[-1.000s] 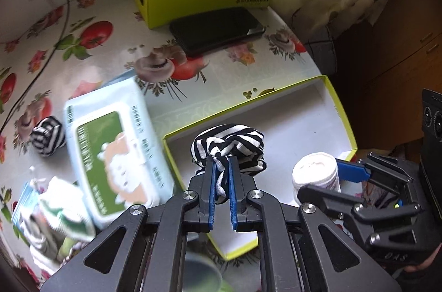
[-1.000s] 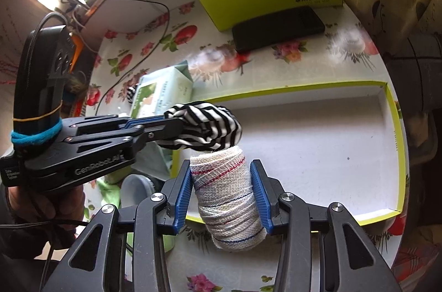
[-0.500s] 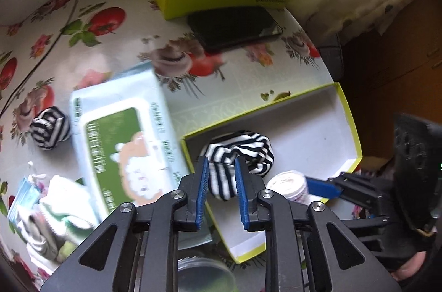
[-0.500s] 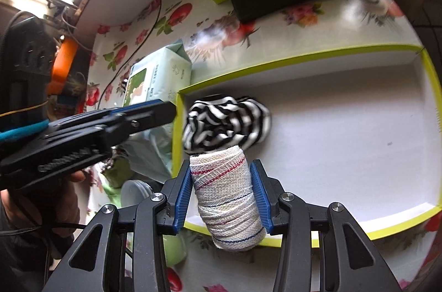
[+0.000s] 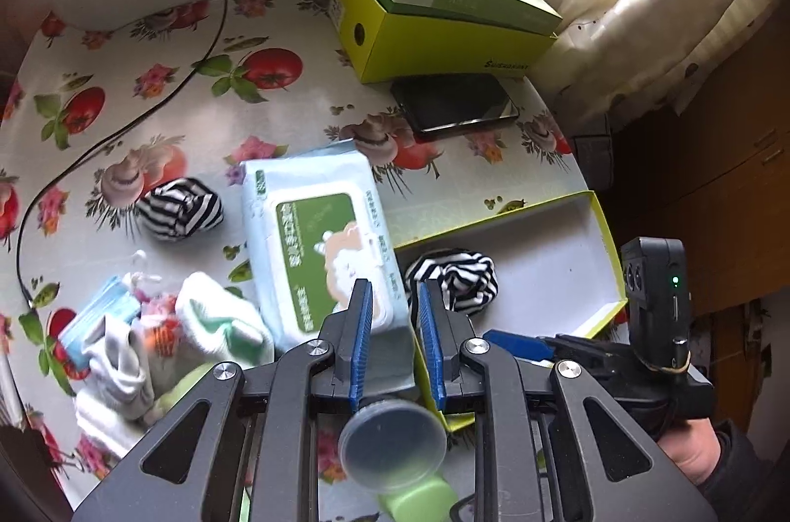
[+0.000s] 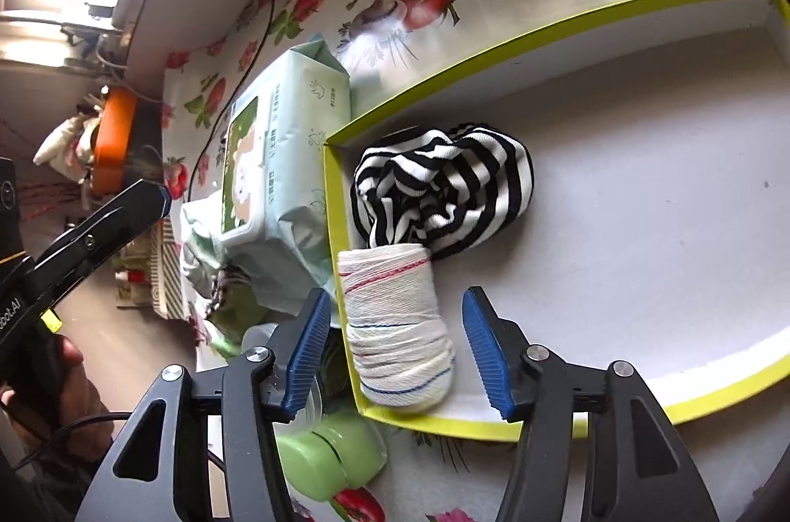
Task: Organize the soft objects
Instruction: 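Carry both items into the white tray and open both grippers, then withdraw both tools back over the pile of soft items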
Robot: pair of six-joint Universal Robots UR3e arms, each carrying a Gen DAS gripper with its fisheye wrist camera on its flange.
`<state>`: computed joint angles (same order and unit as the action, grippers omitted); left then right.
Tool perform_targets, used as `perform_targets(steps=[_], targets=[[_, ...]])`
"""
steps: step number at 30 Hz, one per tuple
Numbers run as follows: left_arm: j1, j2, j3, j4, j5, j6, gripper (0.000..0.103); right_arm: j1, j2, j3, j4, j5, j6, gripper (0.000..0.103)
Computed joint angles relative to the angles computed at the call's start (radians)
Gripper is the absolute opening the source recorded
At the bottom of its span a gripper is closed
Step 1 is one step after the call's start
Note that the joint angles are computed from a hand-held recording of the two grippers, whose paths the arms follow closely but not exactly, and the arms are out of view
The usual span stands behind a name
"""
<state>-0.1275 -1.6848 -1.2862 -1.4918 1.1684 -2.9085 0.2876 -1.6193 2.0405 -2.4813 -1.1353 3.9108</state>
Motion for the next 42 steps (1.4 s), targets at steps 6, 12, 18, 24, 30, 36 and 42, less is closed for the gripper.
perform_targets(steps=[6, 12, 18, 24, 30, 36, 42], targets=[[0.035, 0.1, -0.093, -0.009, 0.001, 0.017, 0.021, 0.042, -0.055, -0.038, 0.07, -0.06, -0.002, 0.055], [0.082, 0.197, -0.159, -0.037, 0.014, 0.042, 0.02, 0.099, -0.081, -0.142, 0.178, -0.126, -0.02, 0.056], [0.138, 0.284, -0.192, -0.068, 0.033, 0.066, 0.02, 0.186, -0.05, -0.292, 0.279, -0.2, -0.024, 0.056], [0.204, 0.374, -0.234, -0.09, 0.051, 0.099, 0.02, 0.297, 0.048, -0.482, 0.377, -0.29, -0.05, 0.056], [0.315, 0.477, -0.285, -0.147, 0.054, 0.163, 0.02, 0.375, 0.147, -0.642, 0.443, -0.344, -0.068, 0.056], [0.423, 0.56, -0.312, -0.234, 0.049, 0.226, 0.02, 0.419, 0.224, -0.768, 0.479, -0.34, -0.072, 0.056], [0.562, 0.632, -0.32, -0.343, 0.015, 0.322, 0.02, 0.47, 0.291, -0.896, 0.535, -0.365, -0.057, 0.056]])
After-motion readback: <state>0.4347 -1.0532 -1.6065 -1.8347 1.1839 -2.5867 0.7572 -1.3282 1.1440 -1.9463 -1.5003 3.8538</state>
